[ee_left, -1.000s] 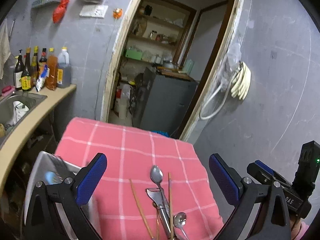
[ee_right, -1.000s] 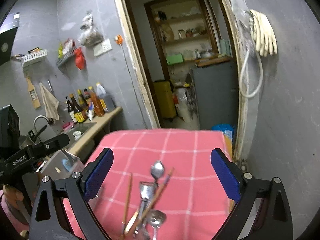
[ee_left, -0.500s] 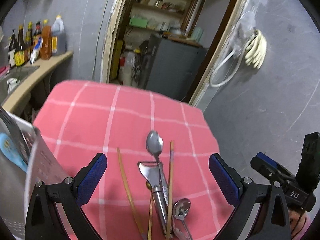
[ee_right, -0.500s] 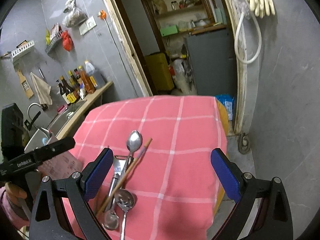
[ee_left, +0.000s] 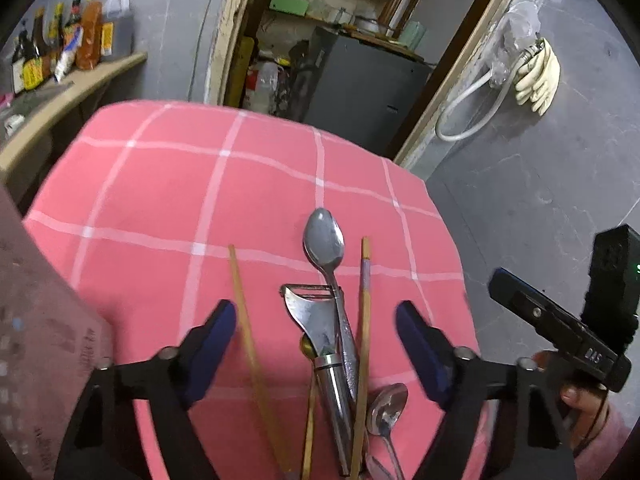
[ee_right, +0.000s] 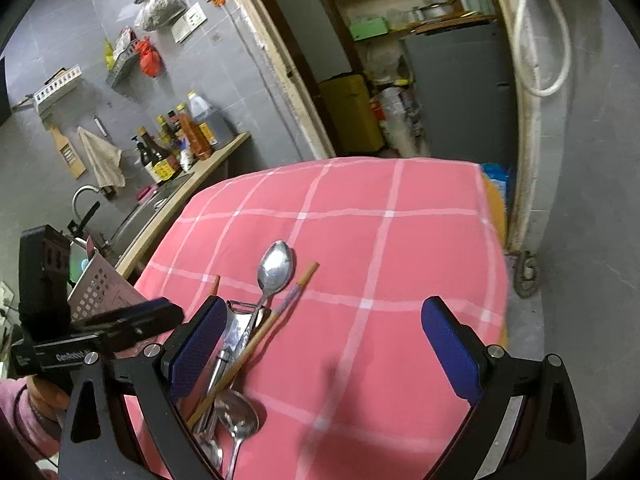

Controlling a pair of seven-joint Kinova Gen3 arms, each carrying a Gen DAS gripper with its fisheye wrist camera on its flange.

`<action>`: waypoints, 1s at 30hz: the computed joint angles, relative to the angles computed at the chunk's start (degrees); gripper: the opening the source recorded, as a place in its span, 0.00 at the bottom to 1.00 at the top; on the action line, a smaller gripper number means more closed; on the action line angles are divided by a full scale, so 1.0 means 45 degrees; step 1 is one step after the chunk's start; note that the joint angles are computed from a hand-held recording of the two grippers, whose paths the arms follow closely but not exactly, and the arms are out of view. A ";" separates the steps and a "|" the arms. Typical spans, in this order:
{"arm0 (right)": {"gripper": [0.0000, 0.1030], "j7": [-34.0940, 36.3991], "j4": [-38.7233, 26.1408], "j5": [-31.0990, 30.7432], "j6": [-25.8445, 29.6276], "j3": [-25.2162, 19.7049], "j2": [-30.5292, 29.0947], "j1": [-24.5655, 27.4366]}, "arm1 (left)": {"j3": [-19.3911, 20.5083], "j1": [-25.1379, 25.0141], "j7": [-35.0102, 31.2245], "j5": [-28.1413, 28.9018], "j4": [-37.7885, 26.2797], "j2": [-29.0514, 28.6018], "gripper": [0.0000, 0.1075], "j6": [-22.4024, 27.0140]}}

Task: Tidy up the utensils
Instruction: 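Grasp the peeler with the left tool while the right tool grasps a metal spoon, then lift the peeler with the left tool while the right tool lifts the spoon toward the holder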

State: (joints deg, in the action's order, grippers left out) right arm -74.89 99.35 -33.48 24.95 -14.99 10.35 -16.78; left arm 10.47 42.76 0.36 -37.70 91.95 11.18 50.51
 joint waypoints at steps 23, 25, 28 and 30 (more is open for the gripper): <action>0.26 0.2484 -0.6220 0.0394 0.4030 -0.1129 0.5556 -0.0365 | -0.0605 -0.2223 -0.1812 0.4650 0.1970 -0.0074 0.22 -0.4387; 0.24 0.2569 -0.6347 0.0339 0.4184 -0.1153 0.5685 -0.0360 | -0.0570 -0.2416 -0.2060 0.5098 0.2127 -0.0092 0.20 -0.4722; 0.13 0.2556 -0.6440 0.0223 0.4362 -0.1133 0.5766 -0.0354 | -0.0453 -0.2784 -0.2665 0.6027 0.2476 -0.0153 0.17 -0.5442; 0.08 0.2492 -0.6479 0.0179 0.4411 -0.1089 0.5808 -0.0368 | -0.0506 -0.2828 -0.2785 0.6368 0.2582 -0.0146 0.16 -0.5710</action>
